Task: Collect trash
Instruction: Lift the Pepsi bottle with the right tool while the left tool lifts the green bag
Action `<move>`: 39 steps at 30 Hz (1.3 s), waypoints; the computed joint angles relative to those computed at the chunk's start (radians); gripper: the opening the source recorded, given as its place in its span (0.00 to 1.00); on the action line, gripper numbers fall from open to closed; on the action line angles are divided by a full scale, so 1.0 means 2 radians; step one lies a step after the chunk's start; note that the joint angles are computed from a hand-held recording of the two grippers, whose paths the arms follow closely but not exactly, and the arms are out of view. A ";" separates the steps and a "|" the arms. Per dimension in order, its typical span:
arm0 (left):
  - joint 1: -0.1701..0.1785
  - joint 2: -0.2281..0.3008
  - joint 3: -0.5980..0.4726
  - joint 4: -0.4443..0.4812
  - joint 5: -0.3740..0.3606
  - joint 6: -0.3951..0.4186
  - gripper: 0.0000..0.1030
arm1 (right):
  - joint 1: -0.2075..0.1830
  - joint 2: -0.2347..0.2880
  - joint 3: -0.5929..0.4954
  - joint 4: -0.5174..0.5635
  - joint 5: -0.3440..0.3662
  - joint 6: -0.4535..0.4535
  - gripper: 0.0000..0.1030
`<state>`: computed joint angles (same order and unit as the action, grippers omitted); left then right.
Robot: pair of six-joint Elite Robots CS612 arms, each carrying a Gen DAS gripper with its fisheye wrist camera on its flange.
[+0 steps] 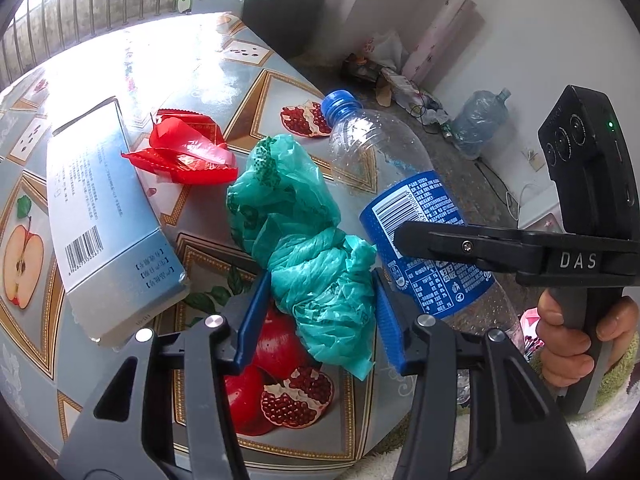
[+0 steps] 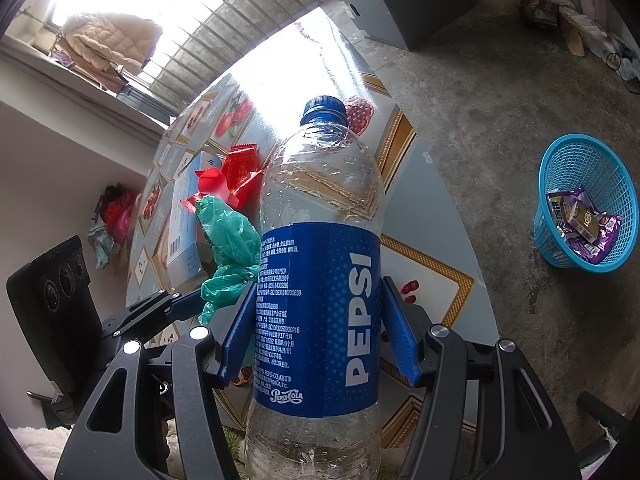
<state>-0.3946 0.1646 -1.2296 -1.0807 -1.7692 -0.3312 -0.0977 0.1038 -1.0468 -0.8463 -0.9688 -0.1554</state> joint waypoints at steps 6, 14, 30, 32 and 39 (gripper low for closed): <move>-0.001 0.000 -0.003 0.002 0.000 0.001 0.45 | -0.001 0.000 0.001 -0.001 0.006 0.006 0.57; 0.000 0.002 -0.009 -0.003 0.001 -0.001 0.44 | -0.003 0.001 -0.003 0.000 0.009 0.010 0.57; 0.003 0.003 -0.030 -0.016 -0.007 0.003 0.44 | -0.015 0.015 -0.032 -0.007 0.064 0.042 0.57; 0.004 0.002 -0.029 -0.018 -0.008 0.005 0.44 | -0.017 0.018 -0.036 -0.009 0.068 0.049 0.57; 0.005 -0.005 -0.016 -0.032 -0.021 0.017 0.44 | -0.023 0.027 -0.053 -0.018 0.088 0.063 0.56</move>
